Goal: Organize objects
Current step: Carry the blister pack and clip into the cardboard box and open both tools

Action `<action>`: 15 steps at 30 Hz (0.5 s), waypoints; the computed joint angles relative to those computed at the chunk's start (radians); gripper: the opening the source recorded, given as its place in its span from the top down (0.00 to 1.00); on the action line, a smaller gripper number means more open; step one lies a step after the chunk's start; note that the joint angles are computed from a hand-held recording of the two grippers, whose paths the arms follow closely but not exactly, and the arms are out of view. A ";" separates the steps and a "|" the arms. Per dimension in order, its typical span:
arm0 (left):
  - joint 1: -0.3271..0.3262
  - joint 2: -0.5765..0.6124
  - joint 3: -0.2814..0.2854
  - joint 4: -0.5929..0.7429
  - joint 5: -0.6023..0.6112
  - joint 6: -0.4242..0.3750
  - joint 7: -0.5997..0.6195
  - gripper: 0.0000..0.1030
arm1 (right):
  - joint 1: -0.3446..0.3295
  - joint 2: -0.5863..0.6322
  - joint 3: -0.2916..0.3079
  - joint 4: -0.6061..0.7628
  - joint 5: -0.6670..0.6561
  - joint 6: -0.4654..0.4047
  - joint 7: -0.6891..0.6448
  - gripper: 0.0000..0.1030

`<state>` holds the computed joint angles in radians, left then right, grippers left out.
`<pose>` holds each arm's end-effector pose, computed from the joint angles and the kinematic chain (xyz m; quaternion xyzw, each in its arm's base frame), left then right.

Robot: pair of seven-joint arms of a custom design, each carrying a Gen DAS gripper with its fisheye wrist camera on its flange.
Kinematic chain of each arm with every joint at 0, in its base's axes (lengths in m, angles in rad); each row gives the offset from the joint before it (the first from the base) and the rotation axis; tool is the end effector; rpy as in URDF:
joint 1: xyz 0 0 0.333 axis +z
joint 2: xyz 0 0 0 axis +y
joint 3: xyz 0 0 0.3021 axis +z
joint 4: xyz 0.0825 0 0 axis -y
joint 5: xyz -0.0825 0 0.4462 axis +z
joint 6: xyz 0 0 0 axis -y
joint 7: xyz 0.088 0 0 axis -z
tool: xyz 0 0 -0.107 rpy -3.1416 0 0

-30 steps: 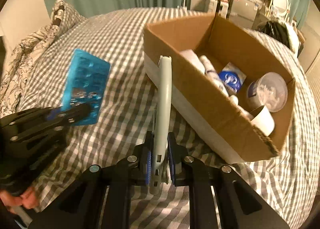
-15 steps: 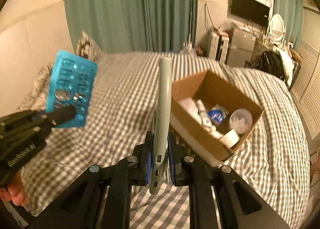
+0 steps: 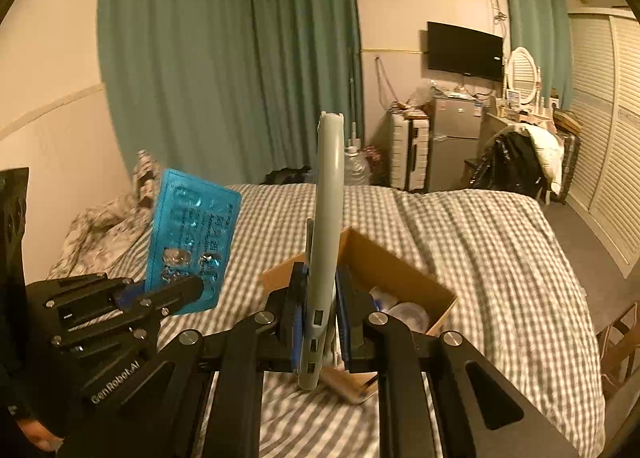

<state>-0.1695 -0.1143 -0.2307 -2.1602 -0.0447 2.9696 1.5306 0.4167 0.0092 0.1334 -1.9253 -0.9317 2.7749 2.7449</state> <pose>0.5716 -0.2427 0.5156 -0.5204 0.7292 -0.3759 0.2370 0.5476 0.3767 0.5305 -0.6540 0.5817 -0.2887 0.3880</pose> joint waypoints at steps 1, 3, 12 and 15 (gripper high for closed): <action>0.000 0.023 -0.005 0.027 0.009 -0.009 -0.007 0.93 | -0.008 0.014 -0.008 0.015 0.014 0.006 -0.017 0.87; -0.003 0.096 -0.009 0.102 0.048 -0.028 -0.038 0.93 | -0.016 0.040 -0.019 0.040 0.034 0.012 -0.041 0.87; -0.097 0.361 0.068 0.360 0.190 -0.149 -0.115 0.93 | -0.043 0.249 -0.061 0.160 0.314 0.061 -0.251 0.87; -0.115 0.417 0.087 0.408 0.199 -0.177 -0.114 0.93 | -0.039 0.291 -0.075 0.170 0.385 0.070 -0.300 0.87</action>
